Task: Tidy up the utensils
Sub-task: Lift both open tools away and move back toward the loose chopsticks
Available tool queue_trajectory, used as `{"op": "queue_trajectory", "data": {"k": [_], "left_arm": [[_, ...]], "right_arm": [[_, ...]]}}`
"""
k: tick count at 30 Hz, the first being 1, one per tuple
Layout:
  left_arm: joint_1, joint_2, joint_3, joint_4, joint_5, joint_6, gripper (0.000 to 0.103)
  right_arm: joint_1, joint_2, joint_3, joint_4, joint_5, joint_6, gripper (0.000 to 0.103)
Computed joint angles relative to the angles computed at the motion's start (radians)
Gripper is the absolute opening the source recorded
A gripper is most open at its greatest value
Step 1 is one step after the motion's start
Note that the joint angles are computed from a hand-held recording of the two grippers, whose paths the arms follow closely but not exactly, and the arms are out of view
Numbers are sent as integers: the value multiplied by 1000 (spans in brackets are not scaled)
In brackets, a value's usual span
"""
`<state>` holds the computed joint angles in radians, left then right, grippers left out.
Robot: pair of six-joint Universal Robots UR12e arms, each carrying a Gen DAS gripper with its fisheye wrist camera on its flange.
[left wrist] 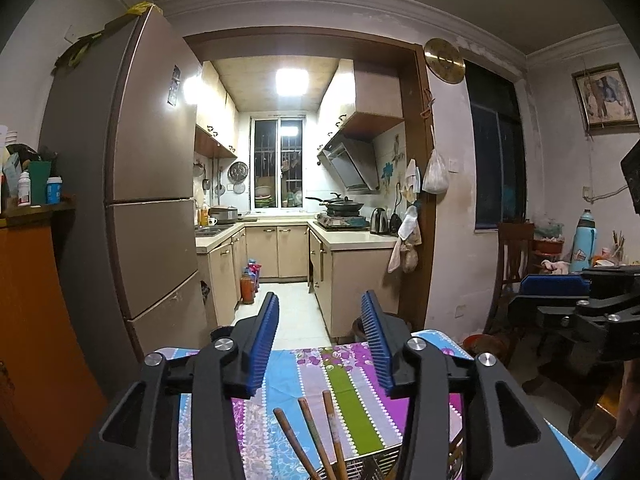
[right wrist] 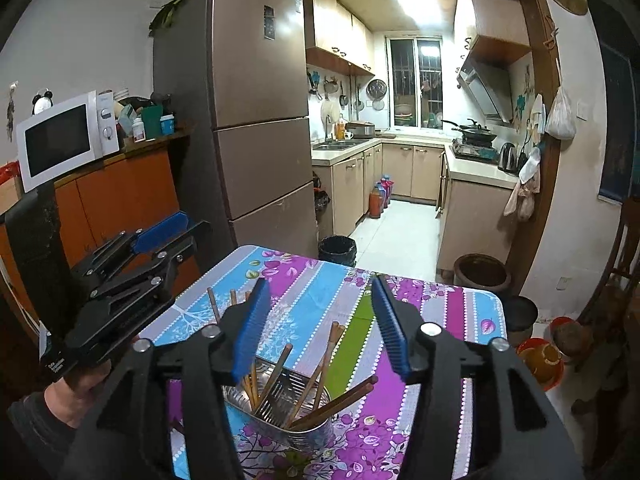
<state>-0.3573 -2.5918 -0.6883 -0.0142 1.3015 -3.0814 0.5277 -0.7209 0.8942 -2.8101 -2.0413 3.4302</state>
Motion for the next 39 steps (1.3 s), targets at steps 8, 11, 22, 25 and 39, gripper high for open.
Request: {"op": "queue_trajectory", "data": {"k": [8, 11, 22, 25, 39], "left_arm": [[2, 16, -39, 11, 7, 14, 57], [4, 26, -59, 21, 6, 6, 59], [11, 84, -176, 105, 10, -4, 76], [12, 103, -216, 136, 14, -4, 80], [32, 204, -455, 292, 0, -24, 98]], "right_arm": [[5, -7, 18, -17, -16, -10, 62], [12, -4, 12, -24, -32, -18, 69], [43, -8, 40, -120, -113, -69, 94], [53, -10, 58, -159, -140, -83, 96], [120, 13, 134, -410, -272, -231, 97]]}}
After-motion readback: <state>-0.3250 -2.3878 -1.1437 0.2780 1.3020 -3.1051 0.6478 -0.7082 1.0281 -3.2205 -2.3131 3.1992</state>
